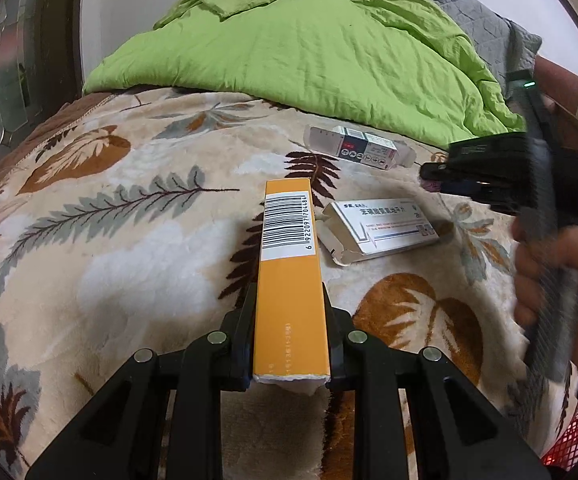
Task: Collect trash
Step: 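Lift the orange box with the left gripper while the right grasps the pink ball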
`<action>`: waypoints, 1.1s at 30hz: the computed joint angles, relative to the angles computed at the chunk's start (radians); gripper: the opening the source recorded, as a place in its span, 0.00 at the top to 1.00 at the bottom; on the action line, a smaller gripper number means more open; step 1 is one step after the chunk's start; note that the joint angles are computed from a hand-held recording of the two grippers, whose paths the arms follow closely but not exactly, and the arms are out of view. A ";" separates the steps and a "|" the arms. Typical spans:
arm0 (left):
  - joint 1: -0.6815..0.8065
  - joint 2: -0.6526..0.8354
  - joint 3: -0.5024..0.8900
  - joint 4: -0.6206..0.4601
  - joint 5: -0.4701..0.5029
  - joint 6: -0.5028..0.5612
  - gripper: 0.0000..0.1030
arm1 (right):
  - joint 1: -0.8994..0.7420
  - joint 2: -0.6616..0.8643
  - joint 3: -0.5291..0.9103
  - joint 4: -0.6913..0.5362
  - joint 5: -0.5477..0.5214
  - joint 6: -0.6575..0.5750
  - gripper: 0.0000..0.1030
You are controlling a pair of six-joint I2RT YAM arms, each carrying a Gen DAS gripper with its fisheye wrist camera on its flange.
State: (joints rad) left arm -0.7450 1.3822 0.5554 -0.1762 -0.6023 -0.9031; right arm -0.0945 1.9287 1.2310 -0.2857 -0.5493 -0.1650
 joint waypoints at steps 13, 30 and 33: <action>-0.145 -0.022 0.051 -0.128 -0.149 -0.065 0.78 | -0.319 -0.525 -0.550 -0.107 -0.219 -0.406 0.74; -0.369 0.074 0.198 -0.464 -0.373 -0.326 0.78 | -0.607 -0.576 -0.551 -0.367 -0.412 -0.693 0.74; -0.380 0.091 0.215 -0.487 -0.380 -0.331 0.78 | -0.611 -0.572 -0.550 -0.363 -0.412 -0.690 0.74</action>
